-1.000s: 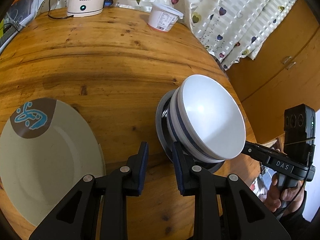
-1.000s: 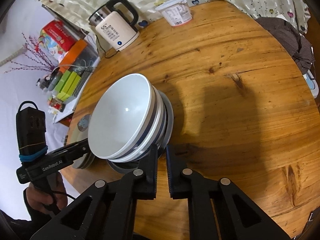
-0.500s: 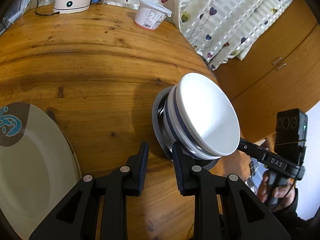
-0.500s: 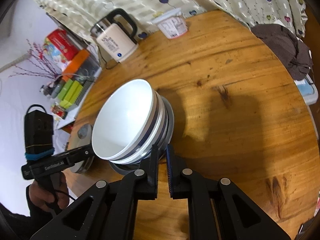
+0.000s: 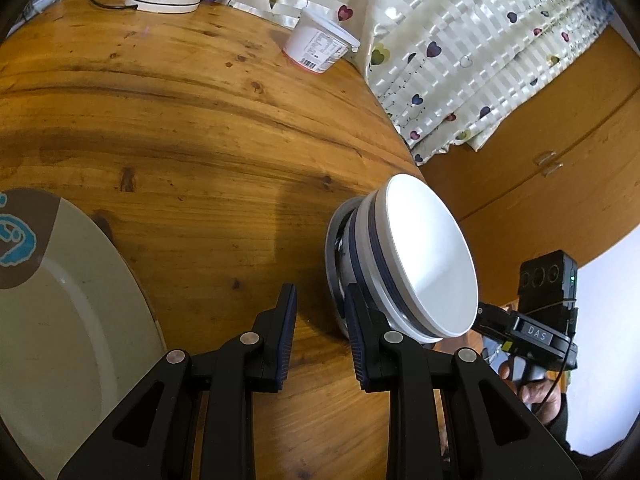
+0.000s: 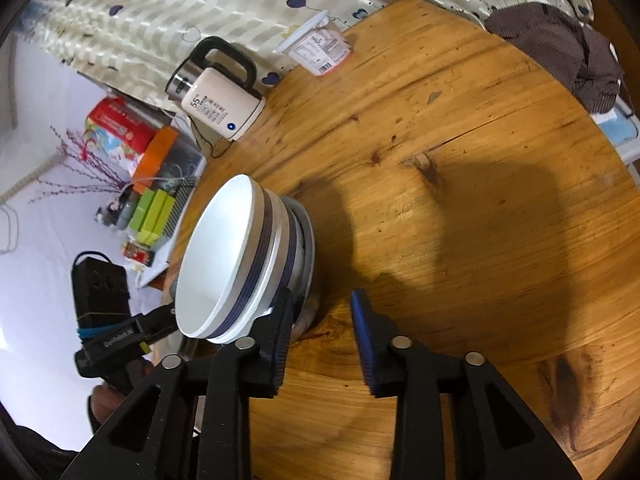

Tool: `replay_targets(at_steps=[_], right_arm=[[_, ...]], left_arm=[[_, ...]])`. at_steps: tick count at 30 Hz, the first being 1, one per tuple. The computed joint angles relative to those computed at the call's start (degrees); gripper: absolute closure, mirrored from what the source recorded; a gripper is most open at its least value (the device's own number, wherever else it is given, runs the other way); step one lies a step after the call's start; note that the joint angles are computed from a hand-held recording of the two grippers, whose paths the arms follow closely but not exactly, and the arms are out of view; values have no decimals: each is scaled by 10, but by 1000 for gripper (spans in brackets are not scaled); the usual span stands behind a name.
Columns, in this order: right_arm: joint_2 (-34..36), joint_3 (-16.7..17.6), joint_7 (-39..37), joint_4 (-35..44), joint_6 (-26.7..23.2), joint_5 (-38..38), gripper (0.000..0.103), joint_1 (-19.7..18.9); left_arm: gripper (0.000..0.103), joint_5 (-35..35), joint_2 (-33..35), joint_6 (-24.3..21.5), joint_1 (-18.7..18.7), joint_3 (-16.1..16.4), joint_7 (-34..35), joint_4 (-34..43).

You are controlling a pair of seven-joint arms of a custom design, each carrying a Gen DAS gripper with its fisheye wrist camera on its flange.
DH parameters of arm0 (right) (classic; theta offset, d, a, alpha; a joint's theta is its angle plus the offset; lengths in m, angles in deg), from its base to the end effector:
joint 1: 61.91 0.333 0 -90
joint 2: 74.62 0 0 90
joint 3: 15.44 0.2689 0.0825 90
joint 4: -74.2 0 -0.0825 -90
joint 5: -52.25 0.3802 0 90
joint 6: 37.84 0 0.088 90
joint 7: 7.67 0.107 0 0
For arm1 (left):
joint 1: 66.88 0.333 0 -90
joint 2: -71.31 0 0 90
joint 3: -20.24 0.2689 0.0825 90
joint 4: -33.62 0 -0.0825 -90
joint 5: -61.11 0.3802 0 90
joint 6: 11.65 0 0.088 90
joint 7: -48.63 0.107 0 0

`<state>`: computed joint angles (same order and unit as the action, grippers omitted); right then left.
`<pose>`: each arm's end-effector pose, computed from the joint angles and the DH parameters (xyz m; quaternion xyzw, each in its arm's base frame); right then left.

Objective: Organize plates and bowls
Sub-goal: 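Carry the tilted bowl stack with both grippers toward the beige plate stack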

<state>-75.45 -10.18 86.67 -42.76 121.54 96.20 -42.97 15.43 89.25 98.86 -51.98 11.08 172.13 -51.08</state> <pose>0.5491 0.2130 0.4808 -0.5467 0.7220 0.0410 0.4222 0.6569 0.0290 0.4919 0.5686 -0.7191 0.3837 0.1115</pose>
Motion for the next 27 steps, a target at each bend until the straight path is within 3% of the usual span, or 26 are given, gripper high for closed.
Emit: replay_targets(at_steps=[4, 9, 14, 20, 23, 27], right_arm=[[3, 0, -34, 7, -5, 36, 87, 0], [7, -2, -24, 18, -26, 28, 87, -4], [17, -2, 111, 55, -87, -136, 86, -6], [42, -4, 263, 125, -184, -302, 81, 0], [57, -6, 313, 159, -231, -350, 79, 4], [58, -5, 321, 163, -238, -374, 80, 7]], left_arm=[[77, -3, 6, -6, 2, -1, -3, 6], [77, 3, 7, -23, 4, -1, -13, 12], [77, 45, -6, -23, -9, 3, -25, 9], [77, 120, -14, -22, -35, 11, -97, 22], [77, 147, -6, -32, -41, 11, -128, 39], [77, 131, 1, -42, -30, 6, -120, 45]])
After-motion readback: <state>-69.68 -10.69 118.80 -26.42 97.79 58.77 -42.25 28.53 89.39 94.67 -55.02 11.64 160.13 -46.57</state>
